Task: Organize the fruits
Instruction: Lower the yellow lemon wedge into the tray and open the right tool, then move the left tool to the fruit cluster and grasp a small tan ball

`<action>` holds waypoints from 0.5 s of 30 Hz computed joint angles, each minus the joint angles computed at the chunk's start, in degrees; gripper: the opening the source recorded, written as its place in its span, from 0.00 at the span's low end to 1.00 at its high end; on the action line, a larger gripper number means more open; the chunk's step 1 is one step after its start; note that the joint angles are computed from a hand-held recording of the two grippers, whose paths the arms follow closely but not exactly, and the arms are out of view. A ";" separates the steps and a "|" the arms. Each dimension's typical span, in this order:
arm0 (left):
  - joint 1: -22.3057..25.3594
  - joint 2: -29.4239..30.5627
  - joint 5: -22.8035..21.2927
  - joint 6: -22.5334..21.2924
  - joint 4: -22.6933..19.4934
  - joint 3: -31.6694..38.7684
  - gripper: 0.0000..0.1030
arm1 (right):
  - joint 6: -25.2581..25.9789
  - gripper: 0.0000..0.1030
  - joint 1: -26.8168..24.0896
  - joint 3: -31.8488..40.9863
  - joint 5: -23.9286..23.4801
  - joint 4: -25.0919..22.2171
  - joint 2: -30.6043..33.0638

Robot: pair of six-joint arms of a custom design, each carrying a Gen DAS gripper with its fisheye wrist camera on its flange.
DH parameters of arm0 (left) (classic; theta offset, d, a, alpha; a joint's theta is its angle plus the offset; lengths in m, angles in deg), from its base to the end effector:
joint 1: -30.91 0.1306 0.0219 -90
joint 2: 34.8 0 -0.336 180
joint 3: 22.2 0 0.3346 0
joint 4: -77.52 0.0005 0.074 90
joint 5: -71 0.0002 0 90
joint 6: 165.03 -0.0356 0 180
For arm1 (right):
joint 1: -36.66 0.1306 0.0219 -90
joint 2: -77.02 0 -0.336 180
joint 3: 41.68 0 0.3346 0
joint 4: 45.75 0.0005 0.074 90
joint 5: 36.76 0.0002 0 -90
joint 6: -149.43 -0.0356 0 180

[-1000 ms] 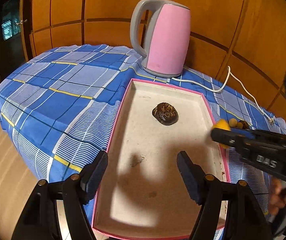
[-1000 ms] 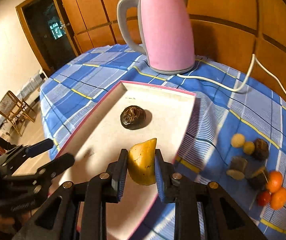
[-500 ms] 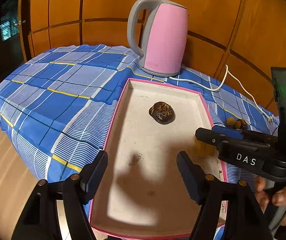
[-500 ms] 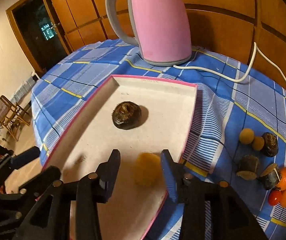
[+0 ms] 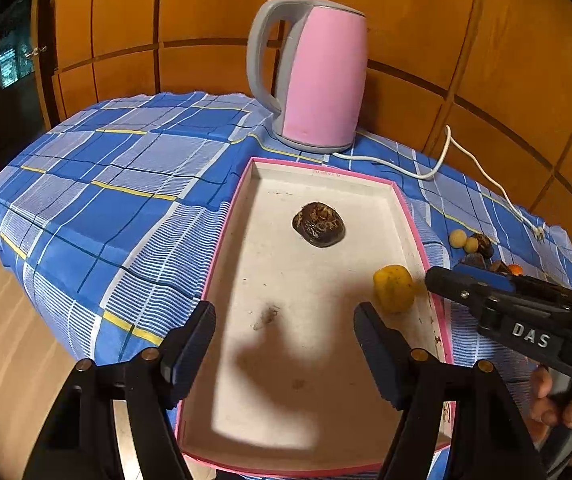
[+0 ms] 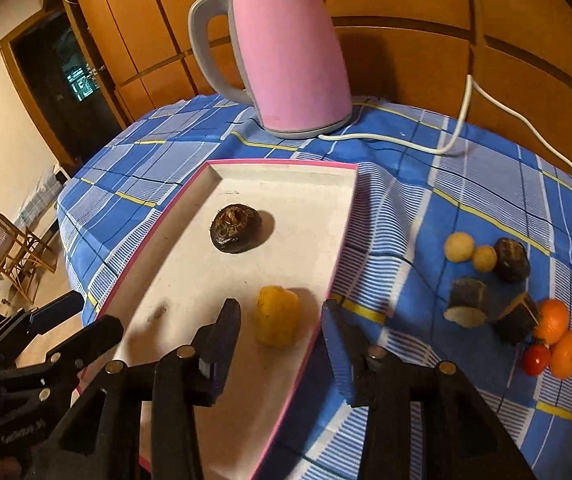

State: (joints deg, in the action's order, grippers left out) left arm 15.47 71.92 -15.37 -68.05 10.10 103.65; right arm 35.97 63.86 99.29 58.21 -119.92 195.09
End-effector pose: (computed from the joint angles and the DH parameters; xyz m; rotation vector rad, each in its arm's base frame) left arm 0.4884 -0.1377 0.4801 0.2083 2.4184 -0.2552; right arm 0.4967 0.2512 0.4718 -0.0431 2.4810 0.2758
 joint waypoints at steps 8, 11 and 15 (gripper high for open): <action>-1.16 -0.07 -0.26 -1.32 -0.41 0.38 0.70 | -1.32 0.41 1.17 -7.05 4.57 1.34 -5.51; -1.79 -0.37 -0.68 -1.90 -0.25 0.26 0.70 | -1.04 0.41 1.79 -9.47 6.74 1.90 -7.55; -2.61 -0.23 -0.80 -2.54 -0.71 0.81 0.70 | -1.60 0.41 1.93 -12.21 8.45 2.59 -9.96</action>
